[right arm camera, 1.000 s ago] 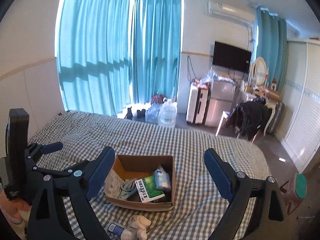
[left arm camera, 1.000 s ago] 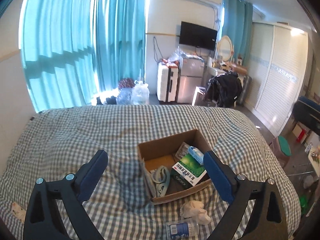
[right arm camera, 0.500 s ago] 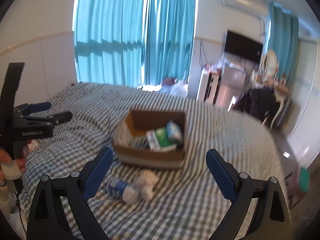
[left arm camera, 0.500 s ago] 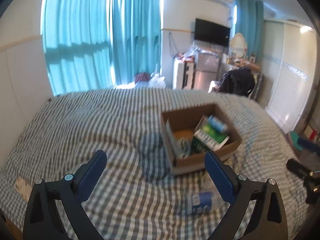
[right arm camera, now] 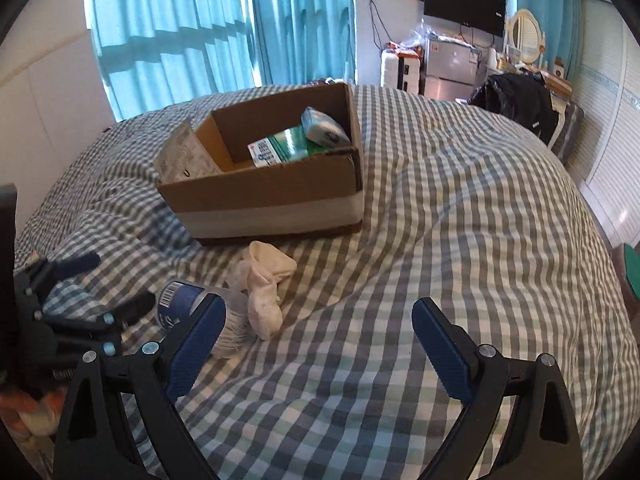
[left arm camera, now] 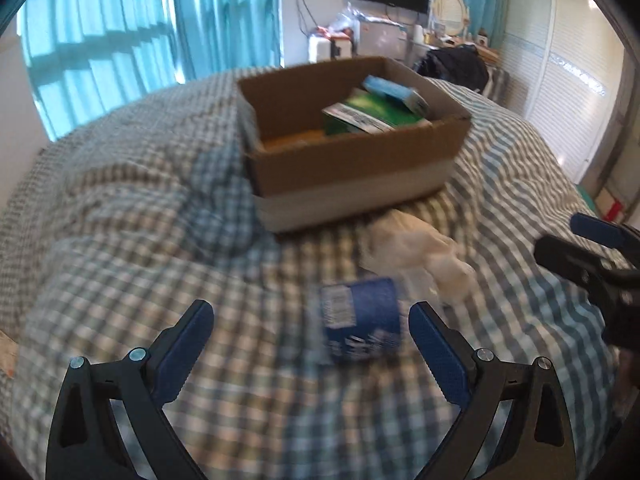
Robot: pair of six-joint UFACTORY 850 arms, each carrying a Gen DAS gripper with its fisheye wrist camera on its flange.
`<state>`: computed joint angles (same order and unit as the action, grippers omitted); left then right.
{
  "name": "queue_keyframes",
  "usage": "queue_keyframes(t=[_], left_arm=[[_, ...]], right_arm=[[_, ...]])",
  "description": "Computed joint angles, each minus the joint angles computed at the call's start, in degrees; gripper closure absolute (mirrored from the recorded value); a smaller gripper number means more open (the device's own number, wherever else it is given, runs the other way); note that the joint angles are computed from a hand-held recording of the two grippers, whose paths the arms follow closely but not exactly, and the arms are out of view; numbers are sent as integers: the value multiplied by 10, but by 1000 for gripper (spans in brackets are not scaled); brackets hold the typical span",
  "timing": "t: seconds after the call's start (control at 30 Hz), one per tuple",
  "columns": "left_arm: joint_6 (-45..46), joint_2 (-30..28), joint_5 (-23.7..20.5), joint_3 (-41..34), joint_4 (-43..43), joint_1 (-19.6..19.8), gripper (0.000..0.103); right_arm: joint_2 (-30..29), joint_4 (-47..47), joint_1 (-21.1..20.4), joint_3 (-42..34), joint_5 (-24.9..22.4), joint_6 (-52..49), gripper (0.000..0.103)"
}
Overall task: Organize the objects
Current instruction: 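Grasp the blue-labelled clear plastic jar with the left gripper and lift it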
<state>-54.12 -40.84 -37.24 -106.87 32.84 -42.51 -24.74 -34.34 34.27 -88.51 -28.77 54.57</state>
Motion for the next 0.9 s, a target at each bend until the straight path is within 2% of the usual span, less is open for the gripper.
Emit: queue_keyframes(t=[0.13, 0.3, 0.47, 0.57, 0.6, 0.63, 0.8, 0.9], left_arm=[[43, -11, 11, -10, -32, -9, 2], [101, -46, 6, -51, -99, -6, 2], [116, -101, -33, -117, -136, 6, 2], [141, -115, -28, -129, -180, 15, 2], [150, -118, -26, -131, -192, 18, 4], [163, -115, -16, -126, -205, 20, 10], [188, -91, -1, -100, -211, 25, 10], [168, -63, -2, -77, -178, 30, 10]], right_arm=[[12, 5, -8, 14, 18, 20, 8], [17, -18, -7, 19, 9, 51, 8], [17, -26, -6, 18, 2, 61, 8], [13, -19, -6, 15, -3, 52, 8], [11, -16, -6, 13, -5, 49, 8], [9, -10, -7, 12, -5, 42, 8], [-2, -1, -4, -3, -17, 24, 8], [-10, 1, -1, -15, -22, 18, 8]])
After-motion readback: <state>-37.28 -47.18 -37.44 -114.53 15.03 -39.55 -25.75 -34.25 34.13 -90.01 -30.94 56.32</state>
